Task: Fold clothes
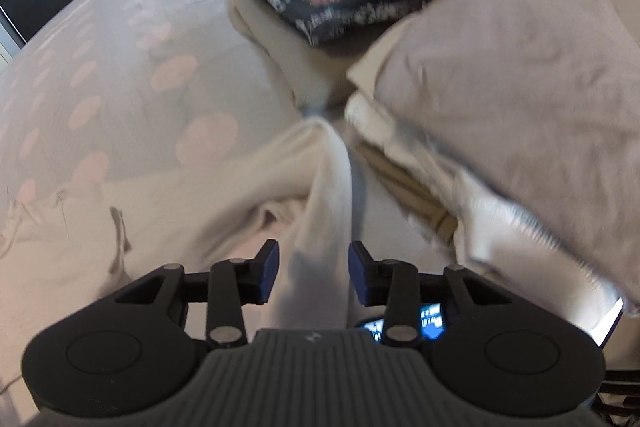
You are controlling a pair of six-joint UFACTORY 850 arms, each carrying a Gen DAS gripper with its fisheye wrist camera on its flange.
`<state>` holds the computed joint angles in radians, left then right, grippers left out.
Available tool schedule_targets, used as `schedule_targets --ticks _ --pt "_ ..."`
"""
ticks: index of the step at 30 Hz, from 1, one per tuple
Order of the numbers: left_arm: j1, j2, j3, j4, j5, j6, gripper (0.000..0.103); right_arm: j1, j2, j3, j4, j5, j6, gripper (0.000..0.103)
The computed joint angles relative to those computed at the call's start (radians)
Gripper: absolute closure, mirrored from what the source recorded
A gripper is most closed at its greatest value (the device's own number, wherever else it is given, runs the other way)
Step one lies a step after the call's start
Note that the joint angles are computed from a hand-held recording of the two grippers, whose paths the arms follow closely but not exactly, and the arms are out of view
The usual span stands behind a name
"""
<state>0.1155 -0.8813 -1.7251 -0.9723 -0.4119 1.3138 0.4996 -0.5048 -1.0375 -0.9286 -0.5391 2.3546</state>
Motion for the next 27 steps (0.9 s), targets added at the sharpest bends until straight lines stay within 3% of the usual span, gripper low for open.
schedule_targets --ticks 3,4,5,11,15,18,22,27 --pt "0.006 0.038 0.061 0.052 -0.008 -0.025 0.086 -0.017 -0.019 0.014 0.008 0.100 -0.023 0.060" --pt "0.008 0.050 0.079 0.071 -0.011 -0.035 0.086 -0.018 -0.027 0.009 0.023 0.104 -0.050 0.075" --pt "0.009 0.060 0.097 0.089 -0.011 -0.045 0.086 -0.018 -0.033 0.003 0.048 0.094 -0.088 0.098" --pt "0.012 0.090 0.150 0.132 -0.009 -0.059 0.086 0.016 0.042 0.017 -0.066 -0.046 -0.003 0.097" --pt "0.017 0.103 0.166 0.010 -0.022 0.036 0.086 0.049 0.084 -0.009 -0.125 -0.170 -0.002 0.097" --pt "0.016 0.102 0.158 -0.012 -0.055 0.044 0.086 0.070 0.078 -0.071 -0.165 -0.218 -0.050 0.097" --pt "0.007 0.113 0.167 -0.034 -0.046 0.081 0.086 0.096 0.028 -0.187 -0.233 -0.235 -0.147 0.097" --pt "0.004 0.116 0.162 -0.004 -0.047 0.049 0.086 0.117 -0.063 -0.355 -0.286 -0.167 -0.286 0.097"
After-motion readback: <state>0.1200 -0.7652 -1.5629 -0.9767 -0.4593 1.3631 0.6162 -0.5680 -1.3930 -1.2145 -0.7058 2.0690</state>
